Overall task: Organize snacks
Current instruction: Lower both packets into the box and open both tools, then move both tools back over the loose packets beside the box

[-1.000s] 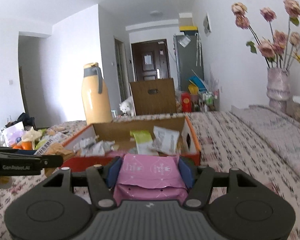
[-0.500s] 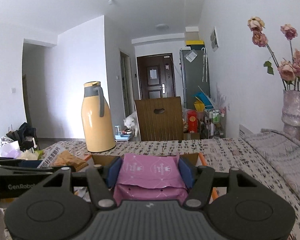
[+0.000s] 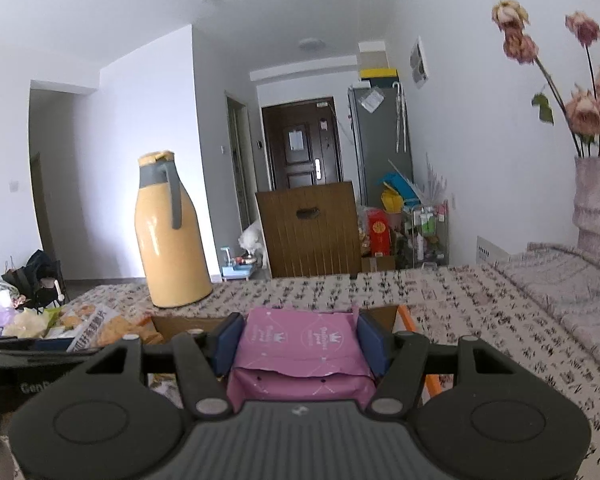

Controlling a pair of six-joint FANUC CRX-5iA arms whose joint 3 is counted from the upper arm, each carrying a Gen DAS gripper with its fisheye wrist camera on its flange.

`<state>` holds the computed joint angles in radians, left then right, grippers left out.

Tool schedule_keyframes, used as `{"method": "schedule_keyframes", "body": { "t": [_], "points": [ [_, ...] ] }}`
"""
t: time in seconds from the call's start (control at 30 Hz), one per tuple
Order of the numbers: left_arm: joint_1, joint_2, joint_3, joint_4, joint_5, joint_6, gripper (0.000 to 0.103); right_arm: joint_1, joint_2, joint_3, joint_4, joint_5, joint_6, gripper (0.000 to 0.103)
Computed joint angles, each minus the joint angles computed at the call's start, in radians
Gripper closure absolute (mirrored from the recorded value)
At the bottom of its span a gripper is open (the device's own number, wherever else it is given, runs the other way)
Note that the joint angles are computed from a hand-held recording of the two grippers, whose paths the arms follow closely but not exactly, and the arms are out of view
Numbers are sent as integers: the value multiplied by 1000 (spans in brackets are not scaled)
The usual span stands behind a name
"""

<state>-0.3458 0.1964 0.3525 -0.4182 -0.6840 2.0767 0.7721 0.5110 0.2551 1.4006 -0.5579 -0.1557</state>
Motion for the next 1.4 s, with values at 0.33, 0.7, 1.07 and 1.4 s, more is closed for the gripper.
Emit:
{"method": "schedule_keyframes", "body": {
  "t": [0.33, 0.7, 1.07, 1.4],
  "points": [
    [3, -11, -29, 11, 18, -3, 35, 13, 14, 16, -91, -9, 61, 39],
    [-25, -12, -5, -79, -28, 104, 0, -6, -22, -54, 44, -1, -123, 0],
    [-41, -23, 0, -111, -41, 127, 0, 9, -23, -42, 44, -41, -96, 0],
    [-63, -66, -4, -121, -89, 121, 0, 40, -67, -62, 21, -58, -27, 0]
  ]
}}
